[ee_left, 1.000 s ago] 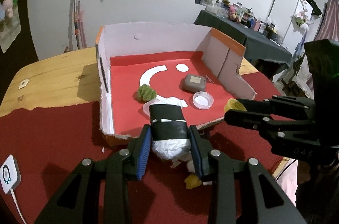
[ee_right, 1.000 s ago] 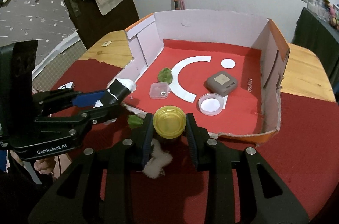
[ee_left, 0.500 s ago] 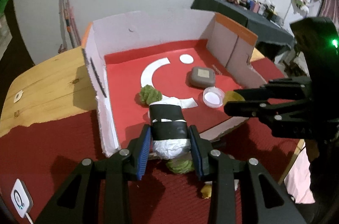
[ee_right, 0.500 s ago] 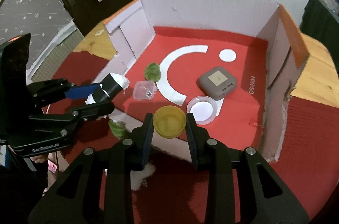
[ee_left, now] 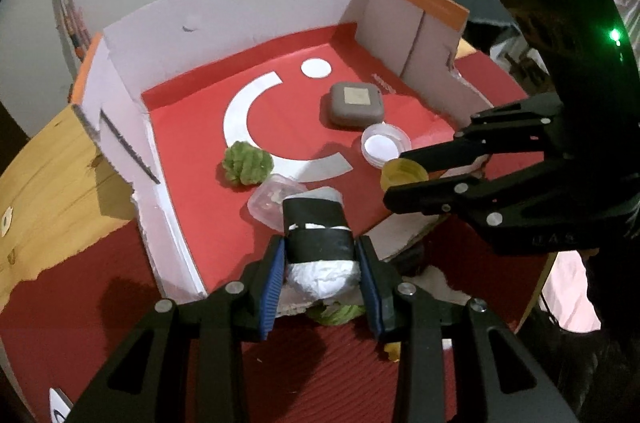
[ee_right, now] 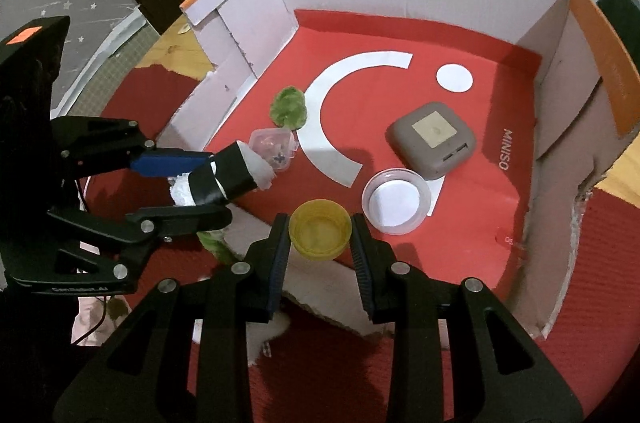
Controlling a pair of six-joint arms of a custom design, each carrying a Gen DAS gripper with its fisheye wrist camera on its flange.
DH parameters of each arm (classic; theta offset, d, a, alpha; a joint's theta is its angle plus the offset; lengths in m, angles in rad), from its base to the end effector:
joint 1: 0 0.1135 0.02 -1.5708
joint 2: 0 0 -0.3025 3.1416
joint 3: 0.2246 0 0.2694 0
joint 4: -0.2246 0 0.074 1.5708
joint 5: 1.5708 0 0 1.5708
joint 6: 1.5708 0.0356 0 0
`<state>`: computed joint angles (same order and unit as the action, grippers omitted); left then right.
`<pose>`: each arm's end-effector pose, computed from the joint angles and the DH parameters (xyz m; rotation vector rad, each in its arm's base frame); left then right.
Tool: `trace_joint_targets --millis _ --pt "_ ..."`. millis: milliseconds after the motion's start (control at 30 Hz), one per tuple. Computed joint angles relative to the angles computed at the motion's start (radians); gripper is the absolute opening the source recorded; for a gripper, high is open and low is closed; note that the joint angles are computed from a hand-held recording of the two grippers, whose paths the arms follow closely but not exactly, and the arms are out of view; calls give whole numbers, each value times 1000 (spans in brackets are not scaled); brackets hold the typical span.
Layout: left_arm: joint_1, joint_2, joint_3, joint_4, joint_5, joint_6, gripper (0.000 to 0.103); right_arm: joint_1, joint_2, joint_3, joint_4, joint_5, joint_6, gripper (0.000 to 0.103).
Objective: Organize objects
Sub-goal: 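Carry the black-and-white roll and yellow cap over the box with both grippers, then lower the roll and yellow cap onto the red box floor with both grippers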
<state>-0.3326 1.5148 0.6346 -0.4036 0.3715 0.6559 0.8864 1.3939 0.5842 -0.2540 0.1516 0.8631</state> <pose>0.2292 -0.0928 0.1485 1.3785 2.3998 -0.4488 0.1587 0.1859 0.1670 0.0215 2.6748 0.4016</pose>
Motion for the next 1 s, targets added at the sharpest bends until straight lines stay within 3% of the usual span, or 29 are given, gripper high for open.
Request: trace_joint_targets --millis 167,300,667,767,1000 --pt "-9 85 70 -50 -25 10 37 -20 14 1 -9 -8 -7 29" --pt "-20 128 92 -25 -71 -9 36 -29 8 -6 -11 6 -8 29" --pt "-69 145 25 220 -140 -116 36 -15 11 -3 -81 192 26 29" --pt "-71 145 1 284 -158 -144 36 -38 -15 -30 -68 191 33 29" --pt "-91 69 -68 283 -155 -108 36 15 28 -27 -26 184 26 29"
